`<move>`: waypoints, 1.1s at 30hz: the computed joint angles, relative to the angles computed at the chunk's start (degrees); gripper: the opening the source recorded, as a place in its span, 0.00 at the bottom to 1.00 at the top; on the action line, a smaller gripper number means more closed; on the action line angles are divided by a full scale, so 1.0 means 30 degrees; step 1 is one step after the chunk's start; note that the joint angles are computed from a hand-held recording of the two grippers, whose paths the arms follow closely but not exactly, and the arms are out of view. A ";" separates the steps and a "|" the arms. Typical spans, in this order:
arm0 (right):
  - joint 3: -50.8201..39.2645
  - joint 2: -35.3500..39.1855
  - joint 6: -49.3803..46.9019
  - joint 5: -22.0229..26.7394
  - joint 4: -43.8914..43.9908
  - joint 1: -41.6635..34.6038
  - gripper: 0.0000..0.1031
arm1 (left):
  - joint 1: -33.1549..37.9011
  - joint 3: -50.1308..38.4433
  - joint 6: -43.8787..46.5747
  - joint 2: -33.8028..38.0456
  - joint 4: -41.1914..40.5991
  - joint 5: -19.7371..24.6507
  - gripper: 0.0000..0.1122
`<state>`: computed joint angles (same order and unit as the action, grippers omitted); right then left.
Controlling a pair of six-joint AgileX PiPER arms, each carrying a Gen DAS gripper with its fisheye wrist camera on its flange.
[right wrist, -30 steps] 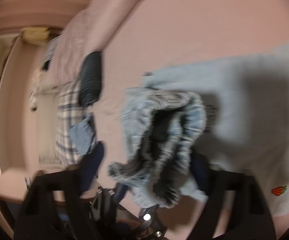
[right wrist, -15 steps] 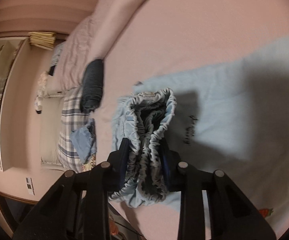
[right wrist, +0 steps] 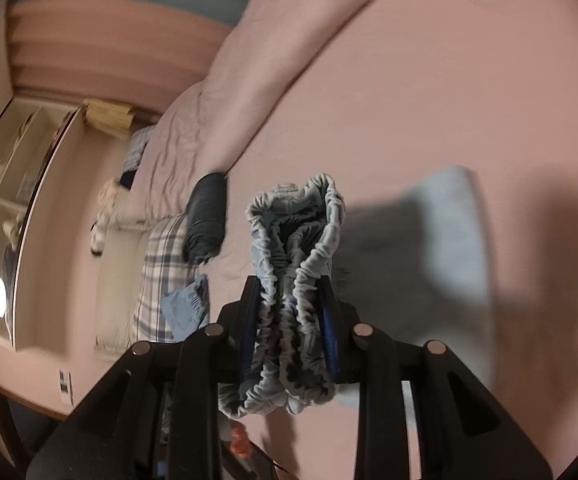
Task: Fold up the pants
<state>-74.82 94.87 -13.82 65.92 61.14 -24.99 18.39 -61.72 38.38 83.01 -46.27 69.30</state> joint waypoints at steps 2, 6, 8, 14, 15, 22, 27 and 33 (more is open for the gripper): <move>0.1059 -0.0268 -0.0884 0.0310 0.0664 -0.0938 0.27 | -0.0704 0.0016 -0.0225 -0.0268 0.0884 -0.0579 0.79; 0.2193 0.0252 -0.1896 0.0579 0.0223 -0.1823 0.27 | -0.2262 0.0157 -0.0986 -0.0429 0.2678 -0.2177 0.79; 0.2620 0.0801 -0.1741 0.0230 -0.0279 -0.1849 0.27 | -0.2960 0.0284 -0.1475 -0.0624 0.3306 -0.2785 0.79; 0.3215 0.1220 -0.2618 0.0200 0.0148 -0.2416 0.28 | -0.3530 0.0684 -0.1540 -0.0760 0.3858 -0.3590 0.79; 0.3073 0.1259 -0.2551 0.0236 0.0025 -0.2392 0.28 | -0.3462 0.0761 -0.1425 -0.0778 0.3845 -0.3647 0.79; 0.2397 0.1020 -0.1885 0.0730 -0.1103 -0.2525 0.38 | -0.4026 0.1104 -0.1709 -0.1241 0.4839 -0.4712 0.79; 0.0676 -0.1150 0.0086 -0.0209 -0.6079 -0.2290 0.46 | -0.4430 0.1358 -0.1772 -0.2535 0.5959 -0.5311 0.79; 0.0222 -0.2529 -0.2414 0.0654 -0.3855 -0.2119 0.35 | -0.6031 0.1034 -0.1307 -0.2717 0.4127 -0.5232 0.79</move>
<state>-74.15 87.28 -21.06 67.88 49.58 -31.35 0.30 -58.62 34.46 74.86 -33.89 53.60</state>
